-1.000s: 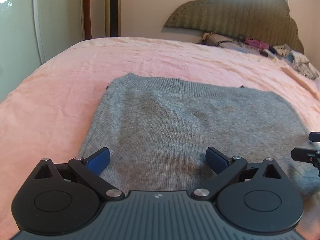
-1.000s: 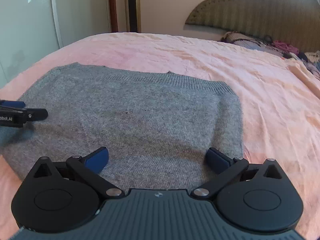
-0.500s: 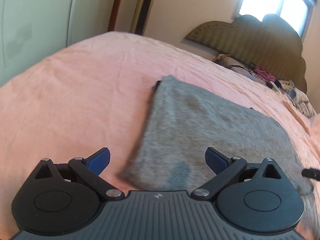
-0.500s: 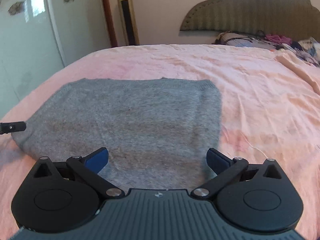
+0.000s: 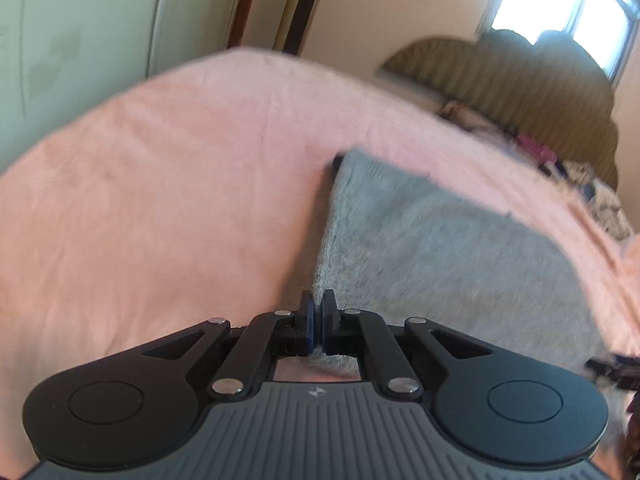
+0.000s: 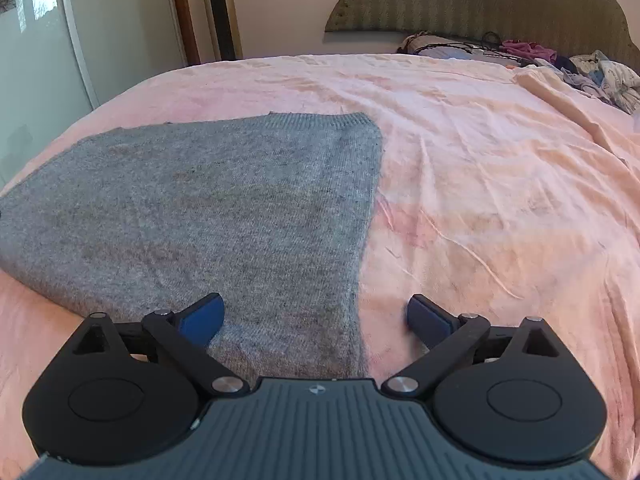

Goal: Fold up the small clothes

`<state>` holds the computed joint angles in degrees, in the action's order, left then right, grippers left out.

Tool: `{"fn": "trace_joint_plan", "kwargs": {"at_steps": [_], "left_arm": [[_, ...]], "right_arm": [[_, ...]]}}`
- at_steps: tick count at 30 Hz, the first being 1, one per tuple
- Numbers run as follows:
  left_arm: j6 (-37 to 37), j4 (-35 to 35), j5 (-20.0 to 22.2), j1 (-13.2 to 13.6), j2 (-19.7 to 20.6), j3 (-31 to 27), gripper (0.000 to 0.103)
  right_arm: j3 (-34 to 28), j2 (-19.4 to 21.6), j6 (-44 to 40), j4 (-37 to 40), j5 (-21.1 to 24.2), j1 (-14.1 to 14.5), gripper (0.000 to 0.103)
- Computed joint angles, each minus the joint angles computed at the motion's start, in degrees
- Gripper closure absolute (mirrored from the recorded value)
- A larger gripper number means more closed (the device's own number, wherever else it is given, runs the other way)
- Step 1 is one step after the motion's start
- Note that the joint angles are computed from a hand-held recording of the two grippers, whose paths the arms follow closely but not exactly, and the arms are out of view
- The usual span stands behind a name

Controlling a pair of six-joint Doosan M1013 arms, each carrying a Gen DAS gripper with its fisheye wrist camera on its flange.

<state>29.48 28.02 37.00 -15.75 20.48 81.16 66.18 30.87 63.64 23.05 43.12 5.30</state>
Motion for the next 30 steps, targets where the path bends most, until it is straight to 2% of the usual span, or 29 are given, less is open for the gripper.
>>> {"fn": "trace_joint_plan", "kwargs": {"at_steps": [2, 5, 7, 8, 9, 10, 11, 12, 13, 14, 15, 16, 18, 20, 21, 23, 24, 25, 27, 28, 30], "left_arm": [[-2.31, 3.55, -0.44, -0.49, -0.13, 0.95, 0.098], [-5.51, 5.39, -2.04, -0.82, -1.41, 1.74, 0.088], [-15.39, 15.26, -2.38, -2.09, -2.64, 3.21, 0.085], [-19.25, 20.51, -3.17, -2.86, -3.01, 3.68, 0.078], [-20.61, 23.9, -4.37, -3.4, -2.99, 3.66, 0.066], [-19.8, 25.74, -6.54, -3.71, -2.49, 3.06, 0.057], [-17.65, 26.12, -8.62, -3.8, -1.62, 2.1, 0.037], [-15.4, 26.71, -9.7, -3.92, -0.32, 0.6, 0.027], [-13.01, 28.13, -9.83, -4.07, 1.61, -1.67, 0.027], [-9.81, 27.78, -8.55, -4.1, 3.7, -4.57, 0.027], [-5.0, 24.44, -7.24, -3.79, 5.87, -7.97, 0.029], [1.66, 18.1, -5.78, -3.04, 8.4, -12.27, 0.029], [10.1, 7.02, -1.69, -1.46, 12.92, -20.2, 0.029], [18.11, -3.65, 2.58, 0.53, 17.34, -27.9, 0.028], [19.5, -6.04, 6.45, 1.23, 19.73, -31.9, 0.029], [27.1, -12.06, 15.25, 2.49, 24.42, -39.68, 0.029], [28.99, -10.89, 16.48, 2.51, 25.41, -40.68, 0.026], [29.82, -6.72, 14.99, 1.95, 25.18, -39.28, 0.024], [30.65, -4.6, 13.72, 1.96, 25.43, -38.66, 0.01], [29.54, -5.09, 13.18, 2.23, 25.36, -38.45, 0.008], [25.31, -2.04, 11.1, 2.03, 24.57, -36.3, 0.008]], "right_arm": [[0.05, 0.12, -1.51, 0.89, -0.07, -0.14, 0.0], [-1.32, 0.56, 0.15, -0.43, 1.62, -0.09, 0.0], [-1.27, 0.02, 1.53, 1.83, 1.35, -0.49, 0.004], [-0.72, -0.5, 0.33, 4.6, 0.46, -0.8, 0.004], [-0.29, -0.93, -1.33, 7.63, -0.35, -1.01, 0.003], [-0.48, -0.98, -2.55, 9.79, -0.49, -1.03, 0.002], [-1.18, -0.71, -3.56, 11.26, -0.18, -0.82, 0.001], [-2.23, -0.12, -4.55, 12.28, 0.37, -0.49, 0.001], [-3.89, 0.89, -5.51, 12.86, 1.01, 0.08, 0.001], [-5.72, 2.08, -6.17, 13.01, 1.76, 0.66, 0.001], [-8.11, 3.62, -5.62, 12.13, 2.71, 1.31, 0.001], [-10.85, 5.36, -3.94, 10.13, 4.02, 1.97, 0.001], [-15.54, 8.34, 0.36, 4.92, 6.11, 3.17, 0.001], [-17.45, 9.93, 2.56, 0.73, 6.5, 4.08, 0.0], [-17.47, 10.24, 2.92, -0.83, 6.64, 4.35, 0.0], [-13.71, 8.75, -1.89, -1.59, 2.59, 4.76, 0.0], [-11.72, 7.86, -3.75, -1.59, 0.65, 4.81, 0.0], [-10.13, 7.16, -4.74, -0.61, -0.9, 4.66, 0.0], [-9.02, 6.56, -6.02, 0.4, -1.43, 4.31, 0.0], [-9.72, 6.73, -5.73, 0.02, -0.11, 4.19, 0.0], [-14.02, 8.15, -3.3, -2.31, 5.92, 4.17, 0.0]]}}
